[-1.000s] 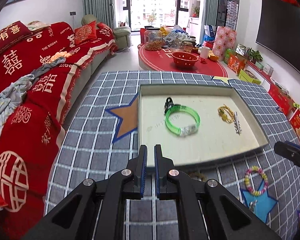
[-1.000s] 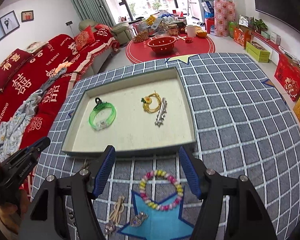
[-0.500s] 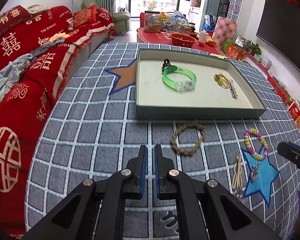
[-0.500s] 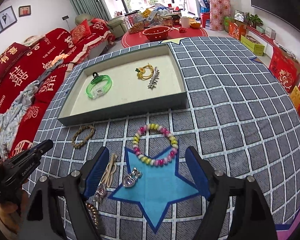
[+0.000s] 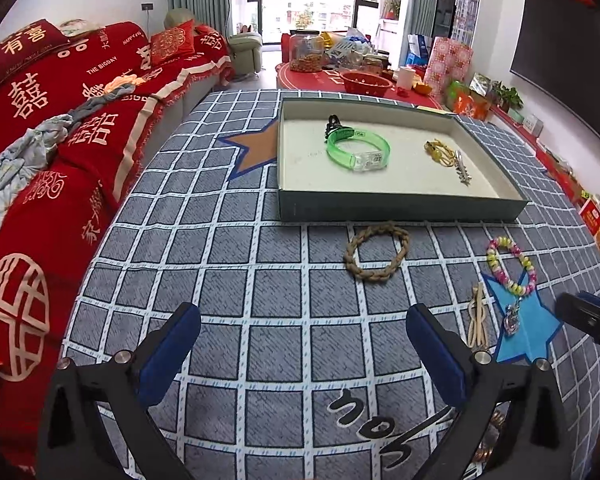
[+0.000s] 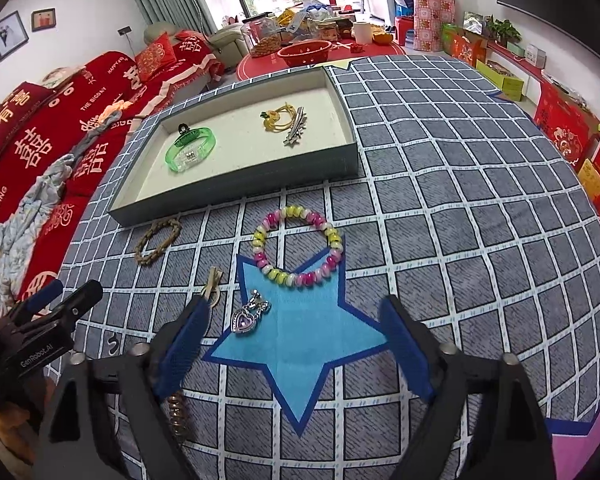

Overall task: Organize jewelry
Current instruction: 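Grasp the braided rope bracelet with the left tool while the right grasps the beaded bracelet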

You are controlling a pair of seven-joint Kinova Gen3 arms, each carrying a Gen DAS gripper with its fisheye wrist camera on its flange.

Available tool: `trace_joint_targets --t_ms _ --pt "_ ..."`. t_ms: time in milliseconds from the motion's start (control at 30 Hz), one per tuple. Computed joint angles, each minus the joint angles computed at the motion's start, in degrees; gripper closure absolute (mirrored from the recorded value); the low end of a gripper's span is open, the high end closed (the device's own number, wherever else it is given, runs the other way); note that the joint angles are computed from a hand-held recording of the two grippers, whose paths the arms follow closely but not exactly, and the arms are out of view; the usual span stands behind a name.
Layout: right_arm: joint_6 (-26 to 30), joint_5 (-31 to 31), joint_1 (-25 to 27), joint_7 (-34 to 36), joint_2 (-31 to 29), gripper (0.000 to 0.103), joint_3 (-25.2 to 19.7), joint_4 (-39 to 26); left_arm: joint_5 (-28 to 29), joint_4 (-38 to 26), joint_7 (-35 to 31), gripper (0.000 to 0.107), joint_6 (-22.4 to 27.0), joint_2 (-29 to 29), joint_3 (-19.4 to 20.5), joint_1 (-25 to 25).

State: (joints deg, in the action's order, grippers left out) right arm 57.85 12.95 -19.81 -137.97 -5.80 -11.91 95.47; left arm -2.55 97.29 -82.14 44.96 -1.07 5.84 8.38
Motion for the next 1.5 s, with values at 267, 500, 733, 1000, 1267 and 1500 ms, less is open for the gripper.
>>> trace_joint_targets --t_ms 267,500,733,1000,1267,1500 --pt "1.5 2.3 -0.2 -1.1 -0.6 0.0 -1.4 -0.1 3.0 -0.4 -4.2 0.004 1.0 1.7 -0.6 -0.6" --pt "1.7 0.9 0.5 -0.8 -0.6 0.0 0.0 0.6 4.8 -3.2 -4.7 0.004 2.8 4.4 -0.9 -1.0" --pt "2.7 1.9 1.5 -0.1 1.5 0.0 1.2 -1.0 3.2 -7.1 -0.7 0.004 3.9 7.4 -0.7 0.2" --pt "3.9 3.0 1.4 1.6 6.1 0.0 3.4 -4.1 -0.4 -9.6 2.1 0.004 4.1 9.7 -0.6 2.3" --pt "5.1 3.9 -0.2 3.5 10.5 0.016 4.6 -6.8 -0.1 -11.1 0.8 0.014 5.3 11.6 -0.3 3.0" --pt "6.6 7.7 -3.6 6.9 13.3 0.027 4.8 -9.2 2.4 -11.1 -2.0 0.029 4.8 11.6 0.2 2.8"
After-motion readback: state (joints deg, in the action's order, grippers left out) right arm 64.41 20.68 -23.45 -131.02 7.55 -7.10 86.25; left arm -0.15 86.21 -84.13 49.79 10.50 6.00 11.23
